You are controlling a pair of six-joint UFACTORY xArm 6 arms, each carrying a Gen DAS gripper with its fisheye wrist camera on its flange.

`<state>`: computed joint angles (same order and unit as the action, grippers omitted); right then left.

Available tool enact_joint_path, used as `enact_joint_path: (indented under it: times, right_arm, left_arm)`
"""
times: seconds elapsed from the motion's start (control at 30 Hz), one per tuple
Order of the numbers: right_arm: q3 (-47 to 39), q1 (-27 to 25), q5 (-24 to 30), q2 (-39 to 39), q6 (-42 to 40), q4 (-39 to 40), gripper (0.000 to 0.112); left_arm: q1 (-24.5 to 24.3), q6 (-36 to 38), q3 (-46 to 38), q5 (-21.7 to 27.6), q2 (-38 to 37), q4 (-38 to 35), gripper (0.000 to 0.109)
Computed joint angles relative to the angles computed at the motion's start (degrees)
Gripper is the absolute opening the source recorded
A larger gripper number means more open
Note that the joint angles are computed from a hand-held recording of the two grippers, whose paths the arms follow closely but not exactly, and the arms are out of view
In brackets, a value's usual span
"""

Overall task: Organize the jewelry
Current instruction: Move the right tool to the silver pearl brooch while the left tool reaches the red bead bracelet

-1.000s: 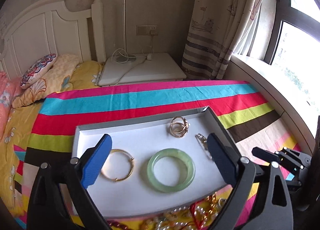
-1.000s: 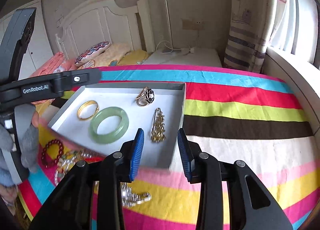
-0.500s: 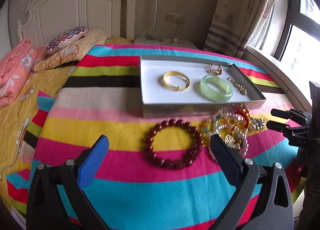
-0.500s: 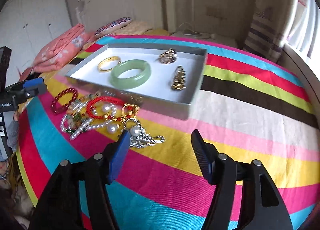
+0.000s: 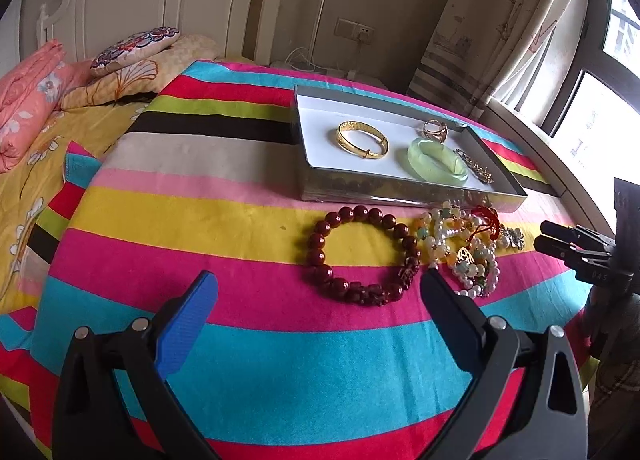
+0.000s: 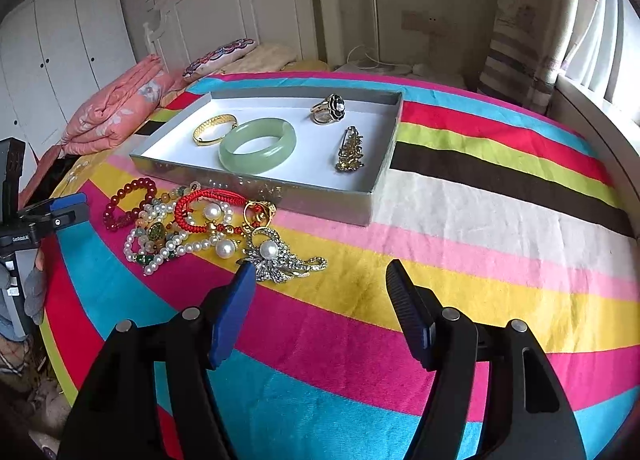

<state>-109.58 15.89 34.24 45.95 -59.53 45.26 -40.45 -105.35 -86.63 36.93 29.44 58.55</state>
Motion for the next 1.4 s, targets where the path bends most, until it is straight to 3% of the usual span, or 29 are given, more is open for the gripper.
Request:
enact_joint_path:
  times: [0.33, 0.67, 0.97, 1.13, 1.4]
  right_arm:
    - [-0.72, 0.96, 2.03, 0.67, -0.47, -4.59, 0.065]
    - [-2.32, 3.29, -0.89, 2.17, -2.41, -10.72, 0.067]
    - [-17.04, 1.61, 12.71, 9.88, -3.45, -10.51, 0.068]
    - [-8.89, 1.72, 8.67, 5.13, -6.63, -7.54, 0.033]
    - [10.99, 3.11, -2.69, -6.71, -1.18, -9.13, 0.033]
  left_arm:
    - [1.05, -2.27, 1.57, -3.61, -0.62, 1.39, 0.1]
    - [1.71, -1.5, 1.96, -5.88, -0.48, 0.48, 0.1]
    - [1.87, -2.23, 2.2, -6.64, -0.47, 1.25, 0.1]
    - [1.97, -3.42, 2.79, -7.31, -0.82, 2.67, 0.1]
    - [1.8, -4.44, 2.94, -7.12, -0.99, 3.69, 0.1]
